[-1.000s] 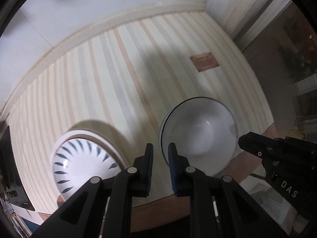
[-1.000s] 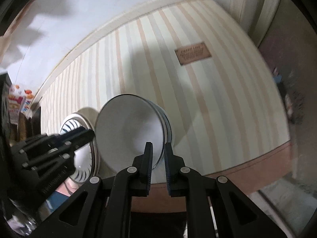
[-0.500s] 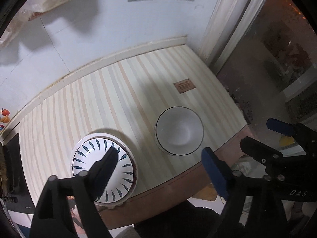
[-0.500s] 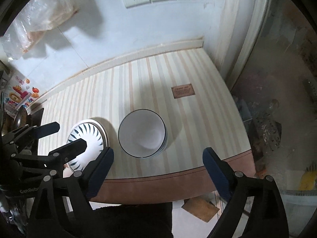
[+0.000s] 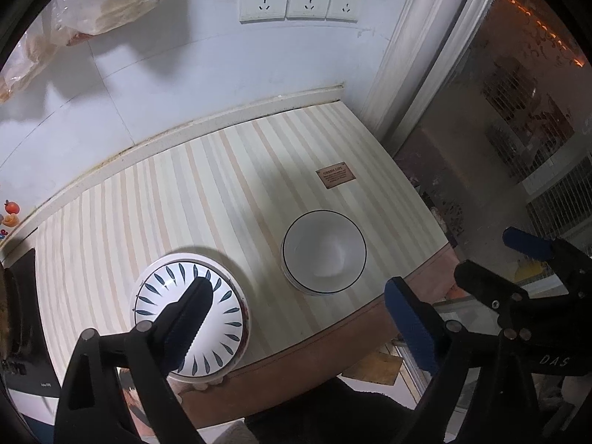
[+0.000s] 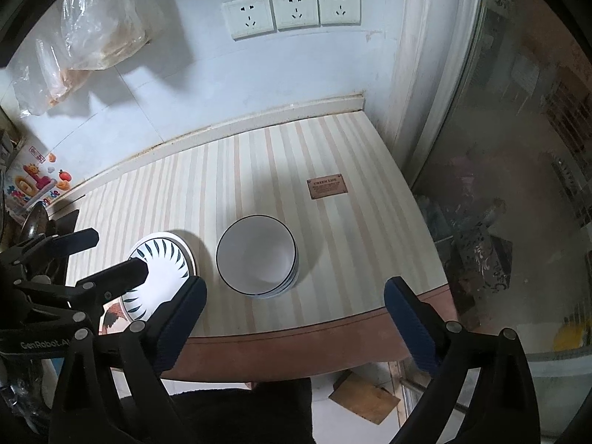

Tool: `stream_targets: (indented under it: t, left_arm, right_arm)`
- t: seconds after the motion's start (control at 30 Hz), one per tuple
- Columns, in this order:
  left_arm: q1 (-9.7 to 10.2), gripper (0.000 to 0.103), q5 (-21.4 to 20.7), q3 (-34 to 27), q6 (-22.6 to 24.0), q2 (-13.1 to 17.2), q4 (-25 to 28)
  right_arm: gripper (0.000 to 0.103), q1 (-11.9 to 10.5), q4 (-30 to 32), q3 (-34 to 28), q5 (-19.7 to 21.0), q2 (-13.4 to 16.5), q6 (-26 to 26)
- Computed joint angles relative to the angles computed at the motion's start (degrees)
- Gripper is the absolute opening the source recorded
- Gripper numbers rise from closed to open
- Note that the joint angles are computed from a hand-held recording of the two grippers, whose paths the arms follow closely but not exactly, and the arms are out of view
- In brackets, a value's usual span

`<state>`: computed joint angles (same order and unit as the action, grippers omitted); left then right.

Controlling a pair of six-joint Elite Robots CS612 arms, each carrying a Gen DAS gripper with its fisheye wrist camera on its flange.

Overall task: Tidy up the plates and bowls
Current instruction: 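Grasp the bowl stack rim with the left tool while the right tool braces its side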

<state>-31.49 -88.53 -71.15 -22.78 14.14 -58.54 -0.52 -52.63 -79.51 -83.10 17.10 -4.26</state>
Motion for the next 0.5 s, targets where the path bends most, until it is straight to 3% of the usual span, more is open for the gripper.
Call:
stream_targets:
  t: [0.27, 0.33, 0.37, 0.5]
  left_arm:
    - [1.02, 0.095, -4.36, 3.11, -1.21, 0.63, -2.01]
    - [1.65, 0.095, -6.25, 4.64, -2.31, 1.05, -3.07]
    - [1.96, 0.095, -6.94, 5.49, -2.85, 1.23, -3.41]
    - [3.78, 0.095, -12.53, 10.39, -6.36, 1.28, -3.96]
  right_arm:
    - [0.099, -1.56, 1.00, 1.55, 5.72, 1.41, 1.86]
    - [0.099, -2.73, 1.36, 2.12, 11.68, 2.29, 2.87]
    - [0.099, -3.70, 2.11, 2.82, 16.95, 2.93, 3.74]
    - [0.099, -5.76, 2.50, 4.37, 27.59, 5.65, 7.61]
